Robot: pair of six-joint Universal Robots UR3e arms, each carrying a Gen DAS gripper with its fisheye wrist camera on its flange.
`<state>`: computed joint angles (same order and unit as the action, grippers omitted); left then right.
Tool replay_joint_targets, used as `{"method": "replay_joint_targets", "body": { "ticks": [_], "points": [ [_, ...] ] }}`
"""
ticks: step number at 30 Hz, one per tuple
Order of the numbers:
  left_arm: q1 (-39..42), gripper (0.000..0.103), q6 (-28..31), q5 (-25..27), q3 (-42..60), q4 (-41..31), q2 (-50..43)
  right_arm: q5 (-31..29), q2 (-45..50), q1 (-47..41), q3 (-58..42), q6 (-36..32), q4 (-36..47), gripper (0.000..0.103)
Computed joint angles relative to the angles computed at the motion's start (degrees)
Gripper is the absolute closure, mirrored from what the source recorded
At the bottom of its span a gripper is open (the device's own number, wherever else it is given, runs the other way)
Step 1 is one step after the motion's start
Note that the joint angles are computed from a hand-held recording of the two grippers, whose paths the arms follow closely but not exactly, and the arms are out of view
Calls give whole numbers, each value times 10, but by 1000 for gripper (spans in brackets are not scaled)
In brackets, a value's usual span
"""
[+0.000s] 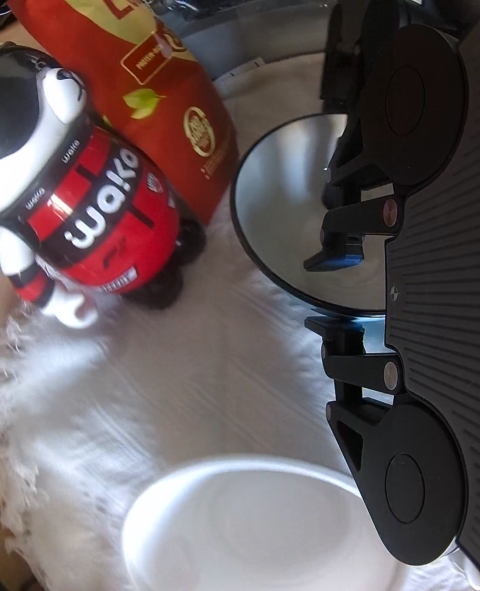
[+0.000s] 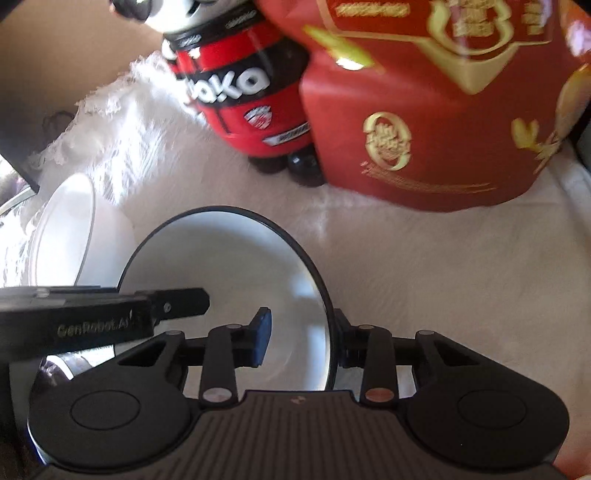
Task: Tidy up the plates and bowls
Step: 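Grip the blue bowl rim with the left tool while the right tool grips it too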
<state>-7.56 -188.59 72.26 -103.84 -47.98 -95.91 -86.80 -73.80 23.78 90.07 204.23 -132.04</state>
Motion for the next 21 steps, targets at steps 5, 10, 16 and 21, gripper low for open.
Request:
{"method": "replay_joint_targets", "body": {
  "ticks": [5, 10, 16, 21],
  "points": [
    [-18, 73, 0, 5, 24, 9, -27, 17, -22, -35, 37, 9, -9, 69],
    [-12, 73, 6, -4, 29, -9, -39, 49, -31, -50, 60, 9, -28, 64],
    [-8, 73, 0, -13, 18, 0, -47, 77, -3, -57, 54, 27, -33, 58],
    [-2, 70, -2, -11, -3, 10, -15, 68, -7, -42, 43, 46, -23, 58]
  ]
}}
